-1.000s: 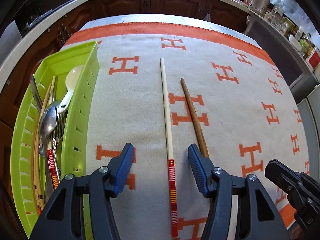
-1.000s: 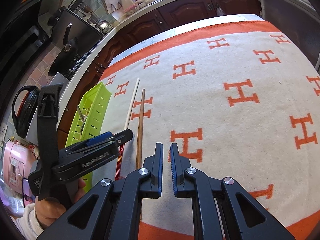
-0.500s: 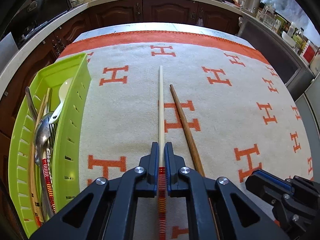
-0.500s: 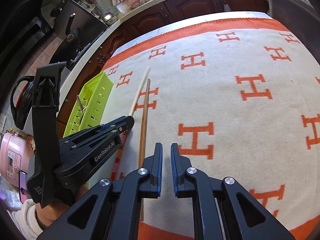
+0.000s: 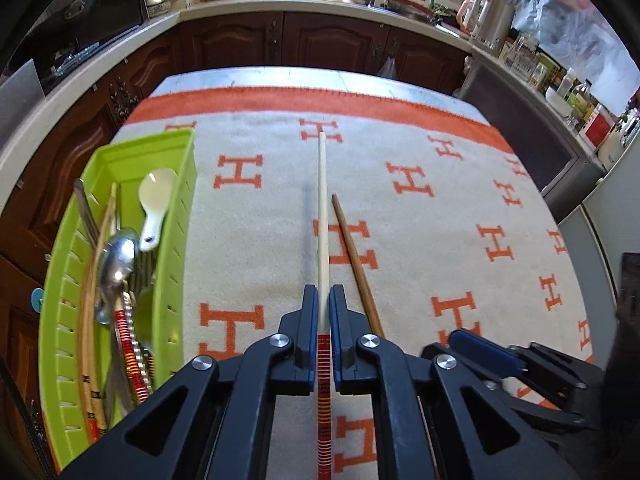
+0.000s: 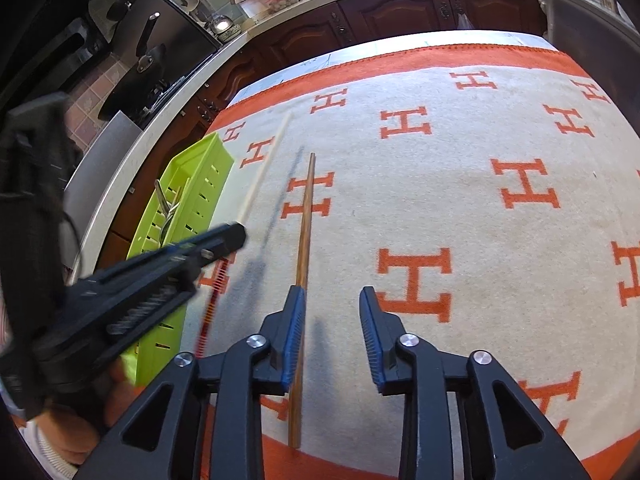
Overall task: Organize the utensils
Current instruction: 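Grasp the red-banded chopstick with the left tool while the right tool grasps the wooden chopstick, then carry both chopsticks over the green tray with both tools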
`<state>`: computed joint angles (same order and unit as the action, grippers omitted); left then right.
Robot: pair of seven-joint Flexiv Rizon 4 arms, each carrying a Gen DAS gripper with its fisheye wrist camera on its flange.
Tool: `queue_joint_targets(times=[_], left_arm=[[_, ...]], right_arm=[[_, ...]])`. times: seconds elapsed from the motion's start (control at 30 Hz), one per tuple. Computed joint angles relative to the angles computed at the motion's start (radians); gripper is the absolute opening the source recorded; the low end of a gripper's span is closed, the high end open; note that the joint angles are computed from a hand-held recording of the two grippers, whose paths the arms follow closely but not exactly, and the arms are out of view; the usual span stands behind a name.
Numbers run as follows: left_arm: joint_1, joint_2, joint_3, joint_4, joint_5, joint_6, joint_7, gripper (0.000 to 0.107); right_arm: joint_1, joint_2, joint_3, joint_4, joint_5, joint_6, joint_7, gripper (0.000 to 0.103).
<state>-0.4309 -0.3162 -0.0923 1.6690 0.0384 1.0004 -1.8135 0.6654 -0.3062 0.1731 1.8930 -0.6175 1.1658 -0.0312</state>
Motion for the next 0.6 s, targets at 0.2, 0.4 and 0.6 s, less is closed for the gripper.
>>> queue_joint_targets(times=[0.2, 0.4, 0.6], left_arm=[[0.017, 0.083, 0.023, 0.035, 0.035, 0.024, -0.025, 0.003], [0.057, 0.153, 0.05, 0.066, 0.114, 0.016, -0.095, 0.003], [0.109, 0.19, 0.054, 0.102, 0.156, -0.015, -0.141, 0.003]], right_arm=[[0.015, -0.045, 0.008, -0.064, 0.021, -0.062, -0.068, 0.031], [0.044, -0.091, 0.001, -0.133, 0.027, -0.138, -0.114, 0.031], [0.082, -0.129, -0.021, -0.195, -0.014, -0.224, -0.142, 0.031]])
